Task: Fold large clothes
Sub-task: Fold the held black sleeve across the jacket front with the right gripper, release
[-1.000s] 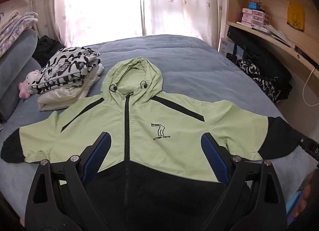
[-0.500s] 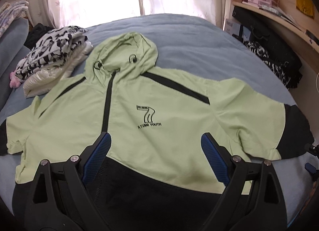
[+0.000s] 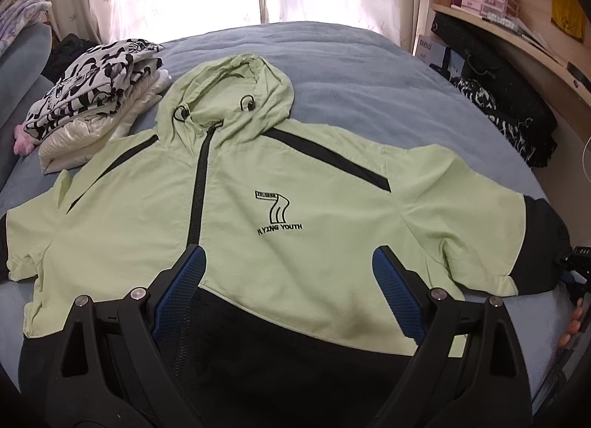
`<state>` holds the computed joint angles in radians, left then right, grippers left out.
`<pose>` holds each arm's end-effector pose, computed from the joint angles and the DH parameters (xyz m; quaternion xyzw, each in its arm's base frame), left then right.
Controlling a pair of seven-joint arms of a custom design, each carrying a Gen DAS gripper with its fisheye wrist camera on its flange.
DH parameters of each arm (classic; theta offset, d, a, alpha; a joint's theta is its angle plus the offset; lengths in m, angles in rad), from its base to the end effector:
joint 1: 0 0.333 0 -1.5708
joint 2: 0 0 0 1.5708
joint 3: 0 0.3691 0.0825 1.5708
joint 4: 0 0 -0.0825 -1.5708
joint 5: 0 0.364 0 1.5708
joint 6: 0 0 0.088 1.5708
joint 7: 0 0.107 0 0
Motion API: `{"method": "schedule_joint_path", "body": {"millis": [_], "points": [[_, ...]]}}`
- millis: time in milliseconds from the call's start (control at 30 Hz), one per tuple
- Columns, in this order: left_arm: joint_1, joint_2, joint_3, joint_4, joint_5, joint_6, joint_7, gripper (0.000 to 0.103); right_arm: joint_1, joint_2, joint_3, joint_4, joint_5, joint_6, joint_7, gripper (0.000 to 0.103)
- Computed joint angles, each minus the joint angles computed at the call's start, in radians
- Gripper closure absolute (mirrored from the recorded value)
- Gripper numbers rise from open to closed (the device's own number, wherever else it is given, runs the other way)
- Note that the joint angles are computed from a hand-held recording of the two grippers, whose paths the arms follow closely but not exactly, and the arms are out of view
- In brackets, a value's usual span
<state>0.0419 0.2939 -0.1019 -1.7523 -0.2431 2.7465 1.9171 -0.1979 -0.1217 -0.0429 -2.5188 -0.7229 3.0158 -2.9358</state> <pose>0.6825 -0.0222 0.5436 -0.5920 0.7244 -0.2800 0.2152 0.4627 -0.0638 0.4491 -0.1148 0.9401 -0.1517 0.2830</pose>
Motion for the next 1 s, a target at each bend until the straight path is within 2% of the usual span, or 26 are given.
{"method": "schedule_joint_path", "body": {"millis": [33, 100, 167, 267, 367, 400, 467, 533, 633, 733, 800, 833, 867, 1000], "points": [[0.009, -0.007, -0.006, -0.001, -0.014, -0.006, 0.013, 0.013, -0.037, -0.02, 0.02, -0.002, -0.09, 0.028, 0.07, 0.091], [0.026, -0.022, -0.017, -0.009, -0.045, -0.011, 0.043, 0.013, -0.074, -0.05, 0.082, 0.053, -0.245, -0.01, 0.166, 0.092], [0.035, -0.039, -0.019, -0.024, -0.065, -0.001, 0.067, 0.013, -0.061, -0.065, 0.122, 0.132, -0.377, -0.041, 0.219, 0.092], [0.05, -0.065, -0.018, -0.048, -0.097, 0.02, 0.107, 0.013, 0.008, -0.026, 0.146, 0.273, -0.458, -0.026, 0.198, 0.092], [0.068, -0.082, -0.013, -0.059, -0.132, 0.025, 0.14, 0.013, 0.125, 0.081, 0.142, 0.428, -0.328, 0.024, -0.06, 0.092], [0.075, -0.088, -0.01, -0.064, -0.144, 0.029, 0.15, 0.013, 0.169, 0.133, 0.154, 0.49, -0.22, 0.025, -0.212, 0.092], [0.094, -0.096, -0.002, -0.068, -0.169, 0.032, 0.174, 0.012, 0.21, 0.22, 0.193, 0.579, -0.031, 0.018, -0.451, 0.092], [0.11, -0.092, 0.01, -0.058, -0.181, 0.019, 0.186, 0.012, 0.228, 0.322, 0.267, 0.683, 0.118, -0.027, -0.652, 0.092], [0.138, -0.073, 0.035, -0.029, -0.181, -0.018, 0.173, 0.012, 0.253, 0.479, 0.369, 0.843, 0.263, -0.173, -0.876, 0.092], [0.165, -0.037, 0.061, 0.009, -0.162, -0.068, 0.135, 0.013, 0.273, 0.598, 0.436, 0.934, 0.382, -0.283, -1.019, 0.09], [0.189, -0.007, 0.071, 0.043, -0.152, -0.129, 0.112, 0.013, 0.299, 0.641, 0.441, 0.958, 0.481, -0.346, -1.096, 0.081], [0.206, 0.011, 0.071, 0.069, -0.158, -0.179, 0.107, 0.013, 0.291, 0.644, 0.462, 0.939, 0.477, -0.351, -1.091, 0.073], [0.219, 0.026, 0.067, 0.089, -0.165, -0.216, 0.105, 0.013, 0.302, 0.644, 0.455, 0.933, 0.491, -0.365, -1.102, 0.066], [0.249, 0.06, 0.058, 0.126, -0.179, -0.307, 0.106, 0.013, 0.354, 0.556, 0.394, 0.774, 0.502, -0.278, -1.111, 0.062]]}}
